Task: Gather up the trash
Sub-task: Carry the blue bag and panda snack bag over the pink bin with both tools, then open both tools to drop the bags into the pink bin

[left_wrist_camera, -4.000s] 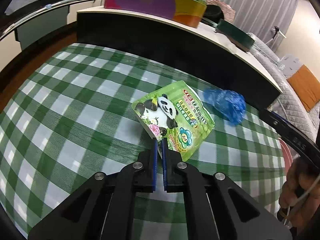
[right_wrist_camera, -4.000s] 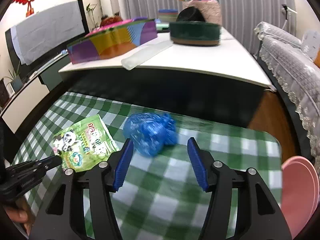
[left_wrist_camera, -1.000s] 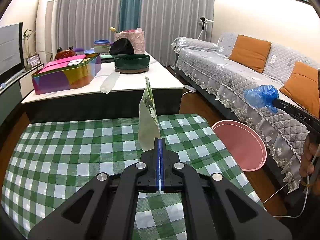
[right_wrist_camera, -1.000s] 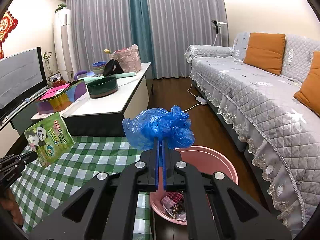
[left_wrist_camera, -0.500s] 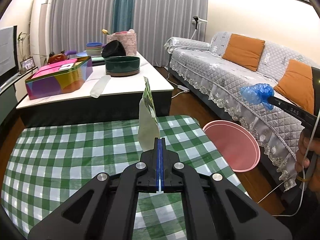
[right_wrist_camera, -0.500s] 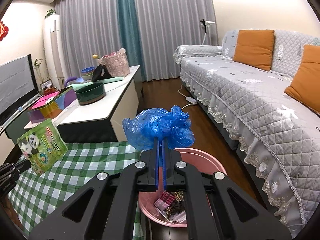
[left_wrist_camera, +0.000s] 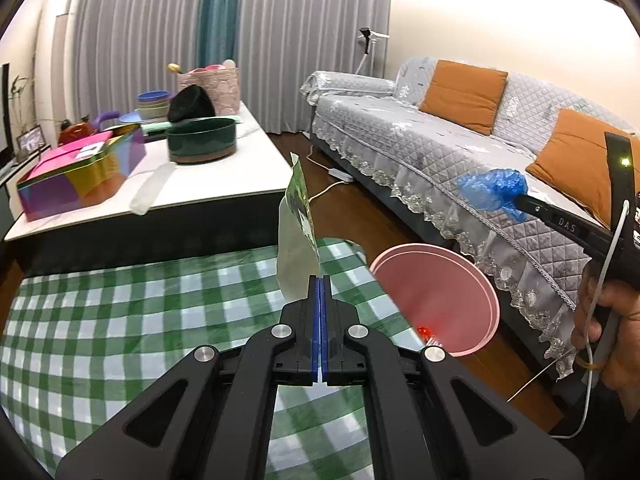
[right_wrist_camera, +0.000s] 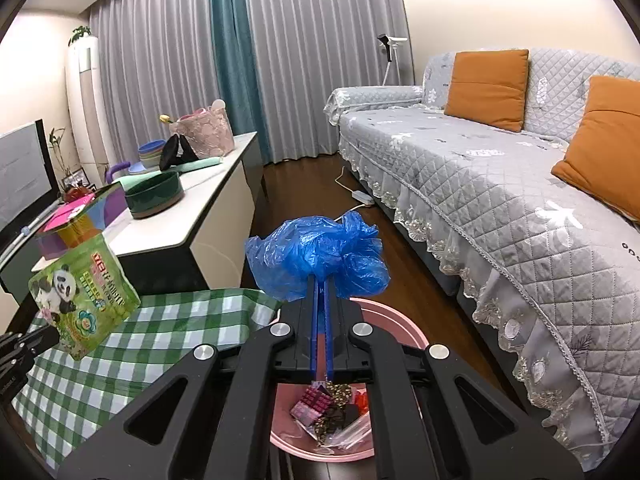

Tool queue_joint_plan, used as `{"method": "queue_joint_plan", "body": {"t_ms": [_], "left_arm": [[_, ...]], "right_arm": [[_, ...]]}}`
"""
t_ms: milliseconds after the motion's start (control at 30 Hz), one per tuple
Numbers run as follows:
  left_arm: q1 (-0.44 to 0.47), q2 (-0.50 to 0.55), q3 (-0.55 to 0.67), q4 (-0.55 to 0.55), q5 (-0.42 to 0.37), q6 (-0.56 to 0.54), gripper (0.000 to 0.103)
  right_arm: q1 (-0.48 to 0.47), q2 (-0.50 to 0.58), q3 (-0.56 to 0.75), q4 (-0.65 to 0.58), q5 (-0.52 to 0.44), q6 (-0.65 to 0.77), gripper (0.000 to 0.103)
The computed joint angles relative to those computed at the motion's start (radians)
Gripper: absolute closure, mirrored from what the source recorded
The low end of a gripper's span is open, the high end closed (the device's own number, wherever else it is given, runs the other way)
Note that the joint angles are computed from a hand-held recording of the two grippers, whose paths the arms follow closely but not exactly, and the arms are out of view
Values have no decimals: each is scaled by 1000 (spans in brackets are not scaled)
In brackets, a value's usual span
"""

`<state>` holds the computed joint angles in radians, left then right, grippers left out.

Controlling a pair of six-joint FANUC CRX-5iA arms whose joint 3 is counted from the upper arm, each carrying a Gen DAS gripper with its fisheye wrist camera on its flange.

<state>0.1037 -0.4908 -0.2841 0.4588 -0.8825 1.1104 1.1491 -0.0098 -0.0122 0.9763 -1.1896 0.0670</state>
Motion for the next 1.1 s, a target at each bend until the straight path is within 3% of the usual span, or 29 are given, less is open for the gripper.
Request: {"method": "queue_joint_plan", "body": {"t_ms": [500, 933, 1100], "left_arm": [[-198, 153, 100, -60, 79, 83, 103], [-310, 276, 181, -114, 93, 115, 103], [-320, 298, 181, -67, 91, 91, 102]], "right_arm": [[-45, -14, -40, -55, -4, 16, 100], [-72, -28, -61, -97, -9, -2, 100], [-77, -29, -61, -108, -18, -17, 93]]}}
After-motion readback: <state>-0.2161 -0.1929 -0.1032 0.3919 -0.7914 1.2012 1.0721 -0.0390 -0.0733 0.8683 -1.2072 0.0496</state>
